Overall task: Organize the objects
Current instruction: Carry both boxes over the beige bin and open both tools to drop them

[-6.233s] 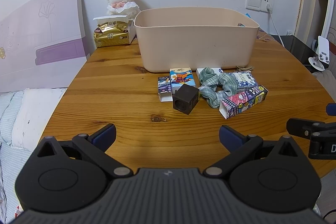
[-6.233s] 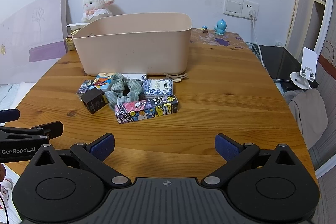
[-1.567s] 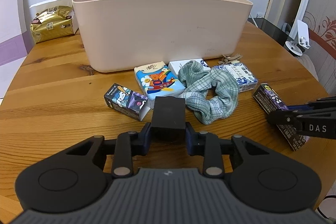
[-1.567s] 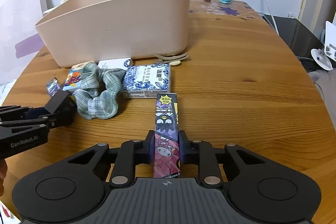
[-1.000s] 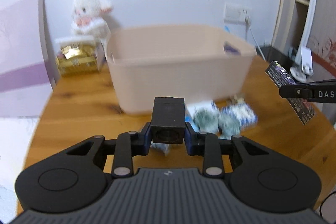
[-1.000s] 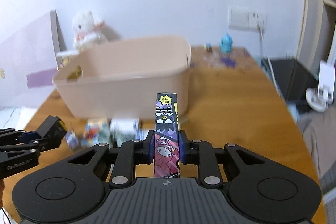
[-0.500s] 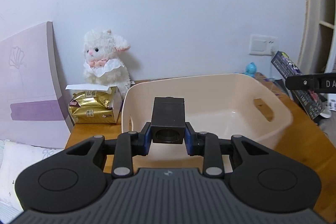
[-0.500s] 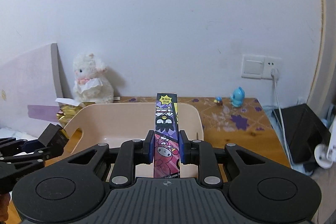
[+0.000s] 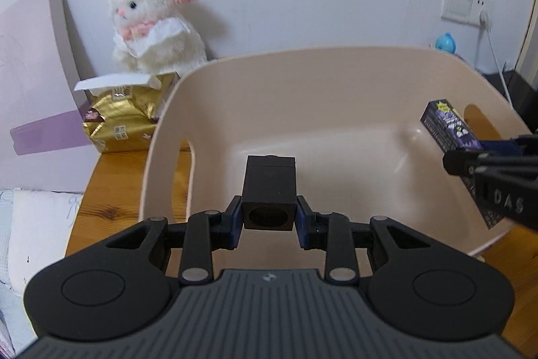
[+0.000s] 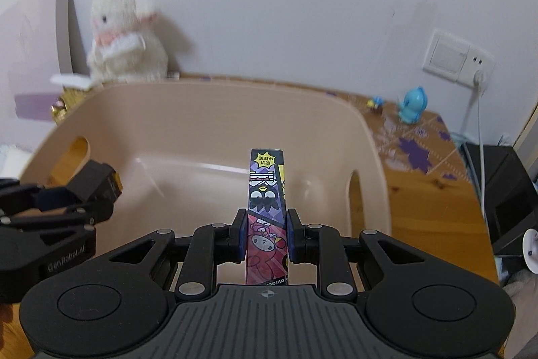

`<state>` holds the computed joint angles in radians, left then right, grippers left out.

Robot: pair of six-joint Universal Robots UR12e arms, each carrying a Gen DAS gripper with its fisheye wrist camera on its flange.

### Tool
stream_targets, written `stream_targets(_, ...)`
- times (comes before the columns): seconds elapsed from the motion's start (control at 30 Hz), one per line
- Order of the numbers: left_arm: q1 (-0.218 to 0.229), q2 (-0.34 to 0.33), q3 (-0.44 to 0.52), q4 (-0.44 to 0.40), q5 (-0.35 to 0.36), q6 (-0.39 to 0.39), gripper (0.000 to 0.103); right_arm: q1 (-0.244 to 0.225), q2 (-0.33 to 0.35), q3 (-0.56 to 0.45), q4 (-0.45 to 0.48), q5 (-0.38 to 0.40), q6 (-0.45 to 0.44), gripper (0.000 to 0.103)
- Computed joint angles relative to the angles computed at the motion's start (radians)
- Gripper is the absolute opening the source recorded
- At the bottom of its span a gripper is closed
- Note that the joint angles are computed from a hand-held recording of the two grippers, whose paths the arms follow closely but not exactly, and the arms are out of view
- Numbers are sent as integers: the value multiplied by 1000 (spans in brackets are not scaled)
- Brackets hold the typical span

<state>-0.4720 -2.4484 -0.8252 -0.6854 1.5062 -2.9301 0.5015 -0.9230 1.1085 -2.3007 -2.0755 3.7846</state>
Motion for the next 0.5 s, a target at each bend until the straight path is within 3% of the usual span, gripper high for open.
stream_targets(0.1, -2, -11, 22, -35, 6, 4, 34, -4, 2, -2, 17, 14, 15, 21)
stream_targets(0.23, 8, -2, 9, -19, -35, -20, 36, 0, -13, 26, -24, 17, 13, 40)
stream_targets(0.33, 15, 21, -27, 34, -59, -21, 60, 14, -30, 47, -65, -23, -19, 69)
stream_targets(0.37, 14, 31, -44, 64, -45, -27, 73, 20, -36, 55, -78, -41, -29, 72)
stream_targets(0.5, 25, 69, -110, 153, -58, -34, 83, 43, -70, 103, -155, -75, -57, 85)
